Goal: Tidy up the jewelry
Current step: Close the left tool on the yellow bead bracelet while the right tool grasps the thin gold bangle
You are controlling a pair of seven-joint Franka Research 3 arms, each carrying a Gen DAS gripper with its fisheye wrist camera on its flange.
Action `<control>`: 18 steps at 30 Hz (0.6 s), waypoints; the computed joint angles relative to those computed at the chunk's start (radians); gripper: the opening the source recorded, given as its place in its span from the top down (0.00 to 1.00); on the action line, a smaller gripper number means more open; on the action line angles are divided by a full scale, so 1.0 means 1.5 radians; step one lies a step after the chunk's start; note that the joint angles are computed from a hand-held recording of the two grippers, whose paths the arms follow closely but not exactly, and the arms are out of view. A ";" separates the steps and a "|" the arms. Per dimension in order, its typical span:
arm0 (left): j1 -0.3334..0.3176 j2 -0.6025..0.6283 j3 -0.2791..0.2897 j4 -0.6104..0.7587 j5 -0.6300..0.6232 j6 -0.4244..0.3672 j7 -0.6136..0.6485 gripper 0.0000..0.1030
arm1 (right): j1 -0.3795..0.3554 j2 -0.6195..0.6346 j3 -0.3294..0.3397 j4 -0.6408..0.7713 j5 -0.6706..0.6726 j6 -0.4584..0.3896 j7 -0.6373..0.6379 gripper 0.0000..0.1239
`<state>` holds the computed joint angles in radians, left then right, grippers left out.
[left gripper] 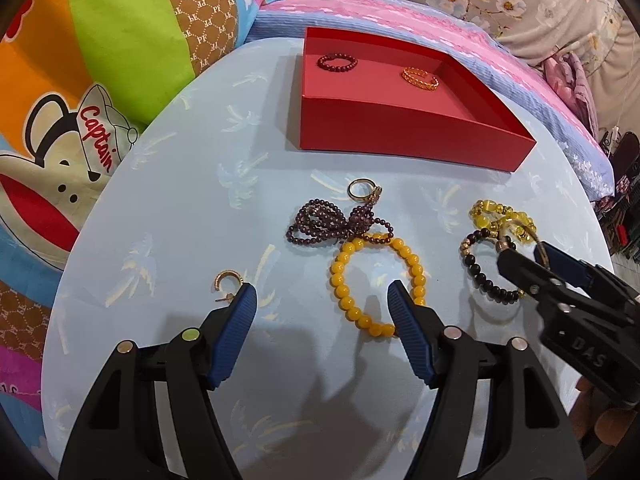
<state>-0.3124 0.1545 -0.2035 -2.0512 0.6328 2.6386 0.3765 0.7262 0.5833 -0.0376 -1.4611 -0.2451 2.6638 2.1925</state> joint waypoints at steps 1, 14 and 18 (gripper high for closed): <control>0.000 0.002 0.000 0.002 0.001 0.001 0.001 0.38 | 0.000 -0.008 -0.001 -0.011 0.001 0.005 0.004 0.54; -0.017 0.035 0.008 0.032 0.048 0.001 0.015 0.84 | -0.006 -0.031 0.009 -0.045 0.007 0.012 0.010 0.54; -0.009 0.032 0.002 0.023 0.017 0.027 0.048 0.93 | -0.005 -0.035 0.009 -0.053 0.007 0.016 0.011 0.54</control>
